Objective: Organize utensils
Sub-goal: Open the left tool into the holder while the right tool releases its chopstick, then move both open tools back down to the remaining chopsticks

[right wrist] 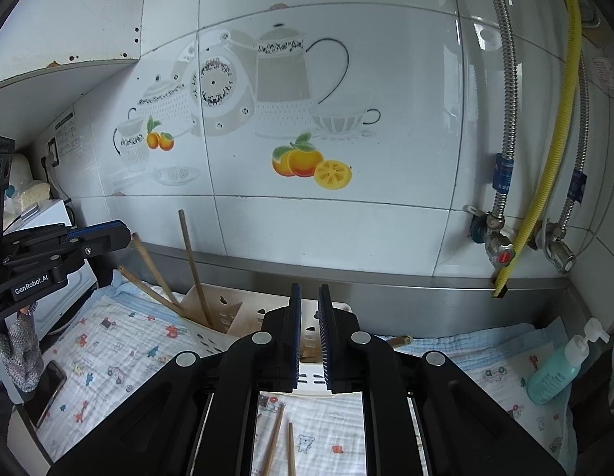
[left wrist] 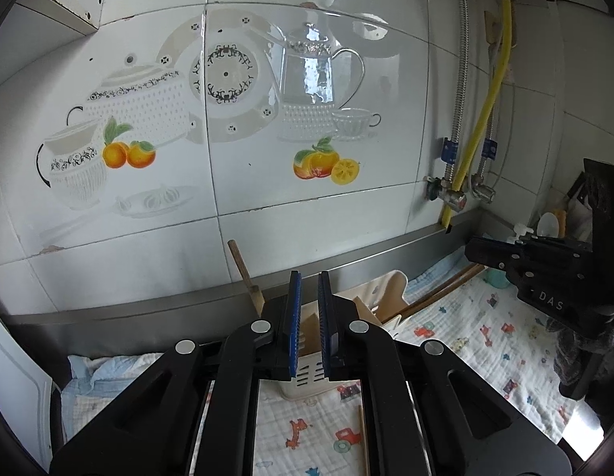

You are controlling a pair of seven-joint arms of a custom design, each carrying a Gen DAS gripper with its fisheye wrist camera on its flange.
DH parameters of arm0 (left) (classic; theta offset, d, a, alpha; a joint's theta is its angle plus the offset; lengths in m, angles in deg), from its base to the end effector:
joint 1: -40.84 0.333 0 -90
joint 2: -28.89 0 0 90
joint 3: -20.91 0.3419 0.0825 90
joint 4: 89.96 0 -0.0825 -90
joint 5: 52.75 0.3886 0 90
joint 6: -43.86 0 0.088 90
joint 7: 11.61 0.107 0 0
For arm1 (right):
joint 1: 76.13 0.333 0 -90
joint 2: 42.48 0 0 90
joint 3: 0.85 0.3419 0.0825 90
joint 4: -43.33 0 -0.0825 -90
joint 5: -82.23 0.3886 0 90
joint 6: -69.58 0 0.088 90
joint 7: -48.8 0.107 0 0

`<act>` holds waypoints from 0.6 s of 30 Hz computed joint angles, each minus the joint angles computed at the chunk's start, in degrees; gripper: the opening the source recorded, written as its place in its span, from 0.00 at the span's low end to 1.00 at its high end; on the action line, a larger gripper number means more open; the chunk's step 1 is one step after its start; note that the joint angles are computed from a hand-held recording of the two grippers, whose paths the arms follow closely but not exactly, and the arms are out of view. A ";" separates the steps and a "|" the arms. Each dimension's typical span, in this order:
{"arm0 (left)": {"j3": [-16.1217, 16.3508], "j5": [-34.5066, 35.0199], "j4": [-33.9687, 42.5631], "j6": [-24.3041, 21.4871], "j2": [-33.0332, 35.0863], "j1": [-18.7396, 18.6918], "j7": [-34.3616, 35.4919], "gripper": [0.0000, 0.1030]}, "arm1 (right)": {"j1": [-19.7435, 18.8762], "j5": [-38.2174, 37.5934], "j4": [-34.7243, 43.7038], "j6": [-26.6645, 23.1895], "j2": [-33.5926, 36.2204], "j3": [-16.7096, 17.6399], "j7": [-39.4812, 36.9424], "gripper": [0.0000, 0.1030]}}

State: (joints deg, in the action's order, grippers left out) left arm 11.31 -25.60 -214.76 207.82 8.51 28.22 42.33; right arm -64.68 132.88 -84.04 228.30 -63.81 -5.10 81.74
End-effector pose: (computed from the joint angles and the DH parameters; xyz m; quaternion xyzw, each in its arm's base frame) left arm 0.4408 -0.2234 0.6768 -0.5546 0.6550 -0.4034 0.3172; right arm 0.4844 0.0216 0.6419 -0.7214 0.4641 -0.2594 0.4437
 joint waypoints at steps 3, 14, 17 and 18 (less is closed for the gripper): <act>0.26 -0.61 -1.71 0.12 -2.26 -0.73 0.17 0.08 | 0.21 0.60 -2.06 -0.03 -2.72 -0.47 -1.01 0.14; 1.40 -2.71 -13.18 0.43 -12.30 -5.69 0.07 0.09 | -0.82 -1.62 -15.05 -2.70 -14.73 -1.05 -1.73 0.21; 1.68 -3.55 -16.47 0.37 -14.47 -7.33 -0.15 0.10 | -1.73 -2.56 -19.12 -3.35 -17.41 -0.90 -1.19 0.25; 1.70 -3.80 -17.63 0.43 -15.20 -7.74 -0.45 0.10 | -2.13 -3.06 -20.55 -3.40 -18.28 -0.72 -1.05 0.25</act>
State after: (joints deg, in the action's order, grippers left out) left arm 13.01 -29.40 -232.39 208.25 -6.68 20.47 41.88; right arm -66.81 129.82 -104.59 224.90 -82.09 -5.82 80.69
